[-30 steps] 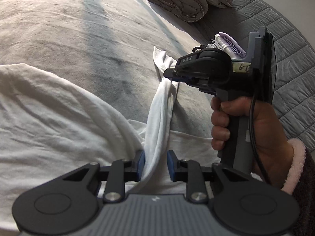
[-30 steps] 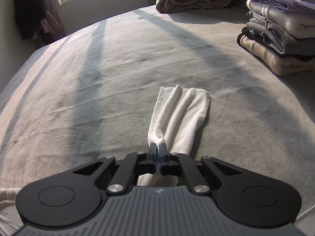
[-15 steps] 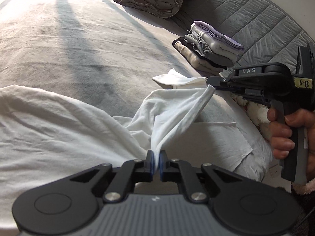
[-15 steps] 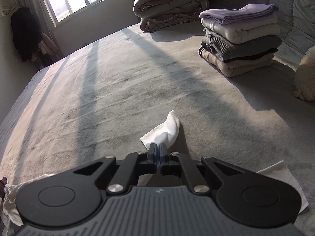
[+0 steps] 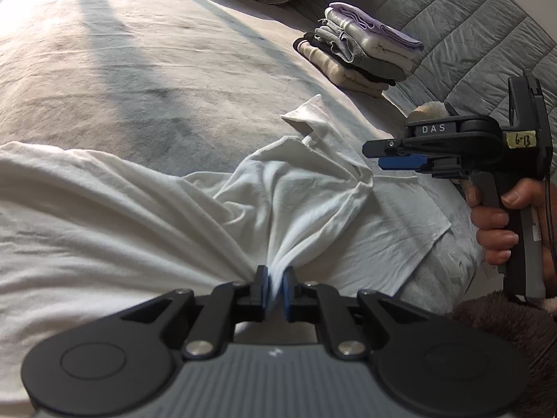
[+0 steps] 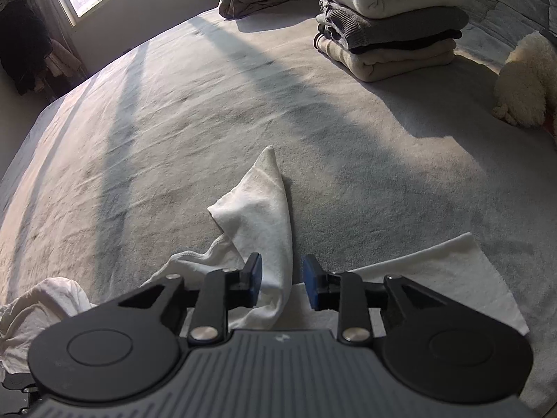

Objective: Fold clothes

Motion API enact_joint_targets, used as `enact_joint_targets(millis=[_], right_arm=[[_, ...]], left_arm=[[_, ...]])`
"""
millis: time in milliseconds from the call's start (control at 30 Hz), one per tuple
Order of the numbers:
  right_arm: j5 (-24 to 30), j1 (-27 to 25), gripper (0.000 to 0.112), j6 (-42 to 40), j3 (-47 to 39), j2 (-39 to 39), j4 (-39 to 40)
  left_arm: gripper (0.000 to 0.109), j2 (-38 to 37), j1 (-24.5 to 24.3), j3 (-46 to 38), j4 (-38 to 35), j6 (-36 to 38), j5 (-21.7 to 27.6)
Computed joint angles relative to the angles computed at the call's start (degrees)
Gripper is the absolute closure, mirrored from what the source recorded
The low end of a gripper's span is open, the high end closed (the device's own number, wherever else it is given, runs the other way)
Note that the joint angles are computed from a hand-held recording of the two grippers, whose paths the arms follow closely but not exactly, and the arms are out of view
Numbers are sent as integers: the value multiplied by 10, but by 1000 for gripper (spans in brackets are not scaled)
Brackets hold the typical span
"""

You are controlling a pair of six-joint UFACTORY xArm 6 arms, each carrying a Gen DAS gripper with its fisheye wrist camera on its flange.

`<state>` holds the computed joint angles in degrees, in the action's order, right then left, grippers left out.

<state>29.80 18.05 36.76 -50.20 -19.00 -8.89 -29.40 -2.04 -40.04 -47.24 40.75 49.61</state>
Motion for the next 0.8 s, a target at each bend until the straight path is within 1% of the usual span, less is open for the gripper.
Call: enact_joint_targets(millis=[33,67,133,200,267,300,333,367,433,467,500,533,600,700,800], right_arm=[[-9,-1,53,3,-3,6,-8],[-21,-1,53,9,-8,17,-21],[-40,-4,53,-10,-21,45,-12],[-50,-5,53,-9,-32,70,-16],[-48,-4,53,7,-46,98,-43],[-56,-4,52,17,-44,103,-59],[-75,-4,52,35,-38,107,-94],[-79,-3,54,49,-38,109,-129],[-90,-3,66,71,-38,114,-182],[-95,-4,80,79,-38,116,-201],[-100,-5,98,86,-38,118,-219],[-102,-6,100,88,-38,118,-221],[-96,-5,101,102,-43,114,-224],[-90,-5,101,149,-45,90,-269],[-75,2,101,180,-53,61,-301]], left_arm=[[96,0,2,0,-5,4,0],[94,-1,2,2,-9,10,-1],[91,-4,1,6,-17,22,-4],[86,-8,2,10,-24,36,-5],[84,-12,5,15,-31,49,-4],[84,-15,9,17,-35,57,-4],[83,-18,14,20,-39,64,-4],[81,-21,19,23,-44,72,-4],[77,-29,29,30,-51,90,-3],[75,-35,34,35,-53,101,-4],[73,-41,38,39,-54,111,-7],[71,-46,41,43,-54,119,-10],[61,-56,40,51,-45,127,-25],[61,-66,34,60,-24,134,-46],[61,-71,33,62,-15,146,-44]])
